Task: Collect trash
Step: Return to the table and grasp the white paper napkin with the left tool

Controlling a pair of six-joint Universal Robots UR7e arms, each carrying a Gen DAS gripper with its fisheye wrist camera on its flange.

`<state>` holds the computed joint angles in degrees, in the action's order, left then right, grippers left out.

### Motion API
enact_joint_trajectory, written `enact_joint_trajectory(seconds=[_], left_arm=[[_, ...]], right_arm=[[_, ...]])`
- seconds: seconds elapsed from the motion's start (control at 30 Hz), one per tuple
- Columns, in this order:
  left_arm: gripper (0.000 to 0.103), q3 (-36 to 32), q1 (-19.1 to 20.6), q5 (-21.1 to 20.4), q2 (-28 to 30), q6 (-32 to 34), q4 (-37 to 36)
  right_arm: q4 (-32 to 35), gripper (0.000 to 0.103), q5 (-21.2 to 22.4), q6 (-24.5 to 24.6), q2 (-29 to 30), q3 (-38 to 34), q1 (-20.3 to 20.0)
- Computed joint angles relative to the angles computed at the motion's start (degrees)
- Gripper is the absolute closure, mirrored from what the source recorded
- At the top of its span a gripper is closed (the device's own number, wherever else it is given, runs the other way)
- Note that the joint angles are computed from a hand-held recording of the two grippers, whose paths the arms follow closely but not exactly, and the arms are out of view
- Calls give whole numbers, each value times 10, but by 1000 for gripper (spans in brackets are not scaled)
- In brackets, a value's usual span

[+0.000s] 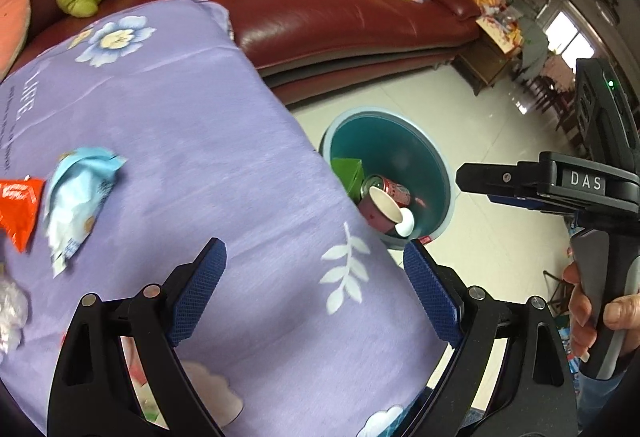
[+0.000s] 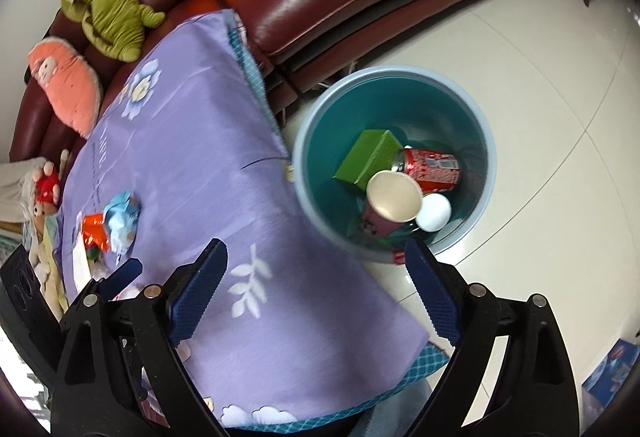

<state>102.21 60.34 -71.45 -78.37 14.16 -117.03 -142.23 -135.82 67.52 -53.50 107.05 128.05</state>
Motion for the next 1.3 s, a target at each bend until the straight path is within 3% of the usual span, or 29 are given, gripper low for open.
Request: enact_joint_trajectory(seconds=[0.33,0.67,1.13,1.3], left_arm=[[12,-6,39,16,-55,3,20],[12,-67,112,36,-74,14,25],[12,-257,194,131,35,8,-15],[12,-309,204,129,74,5,4]], right_arm=[[33,17,30,-21,78,-79,25],[87,17,70,-74,172,-200,29],[161,17,106,-135,280,-364,17],[180,17,107,-146,302,-402,12]])
